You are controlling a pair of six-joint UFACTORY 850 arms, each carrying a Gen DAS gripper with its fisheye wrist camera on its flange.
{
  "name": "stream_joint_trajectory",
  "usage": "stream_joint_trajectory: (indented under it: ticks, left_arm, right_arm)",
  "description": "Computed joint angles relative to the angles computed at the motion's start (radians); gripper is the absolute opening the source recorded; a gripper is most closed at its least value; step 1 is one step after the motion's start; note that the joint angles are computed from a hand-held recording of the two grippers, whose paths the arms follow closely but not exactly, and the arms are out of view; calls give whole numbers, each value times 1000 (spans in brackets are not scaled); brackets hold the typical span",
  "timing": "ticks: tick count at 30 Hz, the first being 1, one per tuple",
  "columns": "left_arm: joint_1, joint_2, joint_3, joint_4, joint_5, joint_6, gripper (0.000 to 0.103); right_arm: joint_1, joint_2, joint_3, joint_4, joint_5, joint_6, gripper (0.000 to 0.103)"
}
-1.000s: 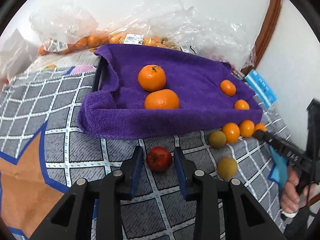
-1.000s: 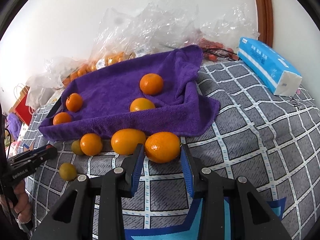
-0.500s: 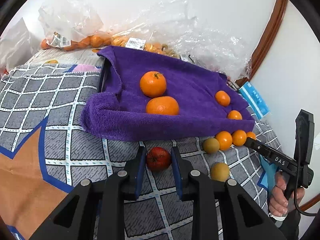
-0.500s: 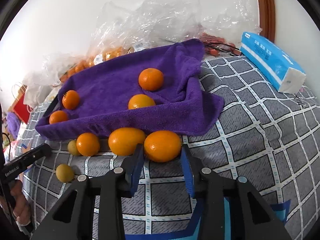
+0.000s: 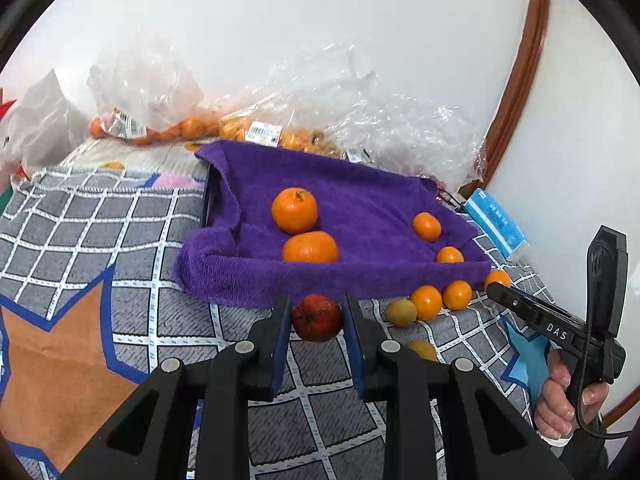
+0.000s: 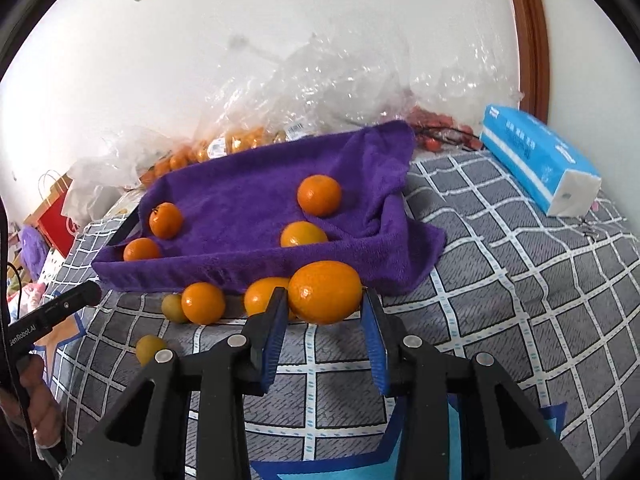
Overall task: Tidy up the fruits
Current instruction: 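Carry the red apple and the orange up over the purple towel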
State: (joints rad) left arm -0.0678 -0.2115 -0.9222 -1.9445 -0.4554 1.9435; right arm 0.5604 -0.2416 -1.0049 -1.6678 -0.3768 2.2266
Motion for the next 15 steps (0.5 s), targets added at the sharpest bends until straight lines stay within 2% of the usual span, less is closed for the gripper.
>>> stream_joint_trajectory:
  ticks: [9, 15]
  left_arm:
    - [2, 11, 15, -93, 2, 62, 25]
    - [0, 15, 17, -105, 0, 77, 25]
  right_arm:
    - [33, 14, 17, -106, -69, 70, 37]
    - [31, 11, 13, -116, -50, 62, 37]
